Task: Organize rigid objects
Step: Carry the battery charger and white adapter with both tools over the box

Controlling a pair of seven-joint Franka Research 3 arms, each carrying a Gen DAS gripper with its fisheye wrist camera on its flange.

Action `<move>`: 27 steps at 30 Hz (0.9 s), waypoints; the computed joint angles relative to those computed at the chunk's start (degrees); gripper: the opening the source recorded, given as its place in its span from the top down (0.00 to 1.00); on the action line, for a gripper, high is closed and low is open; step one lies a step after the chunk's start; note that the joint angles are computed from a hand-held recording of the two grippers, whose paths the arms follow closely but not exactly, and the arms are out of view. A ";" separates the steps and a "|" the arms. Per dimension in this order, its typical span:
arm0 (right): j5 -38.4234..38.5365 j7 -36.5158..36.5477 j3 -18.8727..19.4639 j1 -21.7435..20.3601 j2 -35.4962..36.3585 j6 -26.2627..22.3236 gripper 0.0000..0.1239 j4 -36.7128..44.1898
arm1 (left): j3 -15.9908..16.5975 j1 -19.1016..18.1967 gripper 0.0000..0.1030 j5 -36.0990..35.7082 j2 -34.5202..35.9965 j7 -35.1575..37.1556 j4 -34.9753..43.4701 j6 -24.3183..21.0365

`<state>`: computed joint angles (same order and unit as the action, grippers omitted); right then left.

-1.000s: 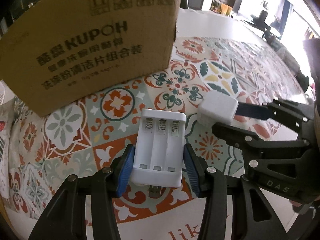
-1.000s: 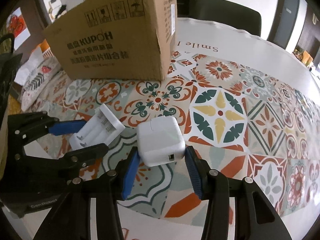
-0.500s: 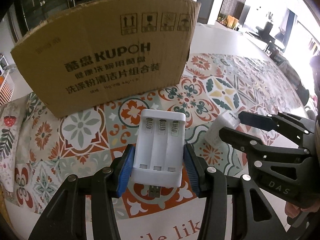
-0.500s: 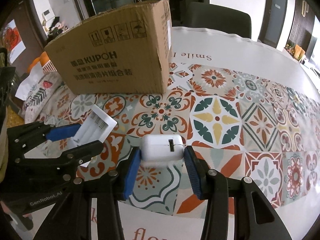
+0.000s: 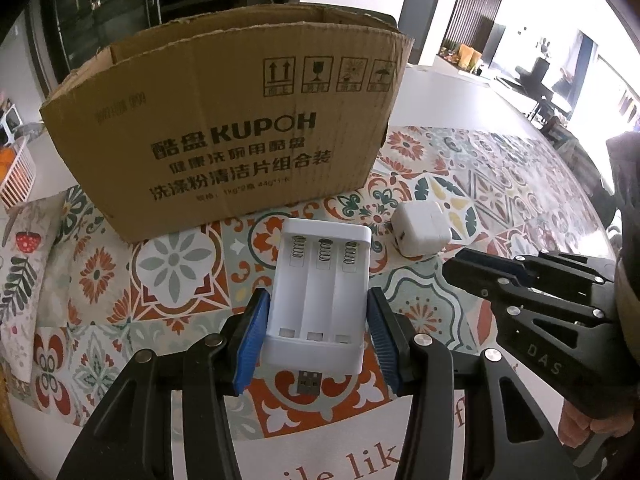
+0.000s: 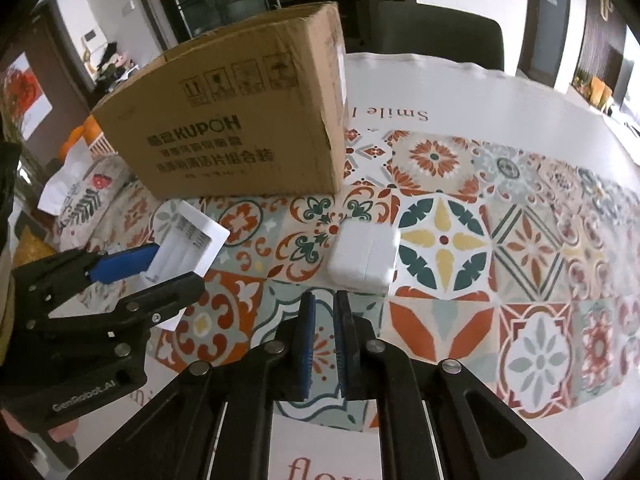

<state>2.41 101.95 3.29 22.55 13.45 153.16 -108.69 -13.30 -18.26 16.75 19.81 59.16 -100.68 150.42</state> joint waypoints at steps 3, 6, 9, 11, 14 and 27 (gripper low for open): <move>1.24 -0.34 0.24 -0.36 0.31 0.29 0.89 -0.14 | -0.09 -0.01 0.53 -0.54 0.75 -0.40 0.55 0.24; 4.42 -1.70 0.92 -1.23 1.07 -0.73 0.77 0.63 | 0.05 -0.24 0.53 -0.67 1.60 -0.96 1.44 0.30; 3.24 0.98 -0.29 -0.44 1.62 0.17 0.62 0.63 | 0.40 -0.54 0.53 -0.04 2.17 -1.40 2.23 0.11; 3.05 1.61 -0.46 -0.45 1.94 0.45 0.58 0.86 | 0.31 -0.43 0.53 -0.14 2.70 -1.09 2.91 -0.17; 1.64 3.36 -1.13 -0.04 2.95 0.60 0.50 1.86 | 0.63 -0.53 0.53 0.14 3.65 -1.18 4.17 -0.94; -4.64 7.03 -4.02 2.04 10.64 -1.93 0.50 11.07 | 1.01 0.20 0.53 -0.53 6.48 -0.07 7.29 -3.29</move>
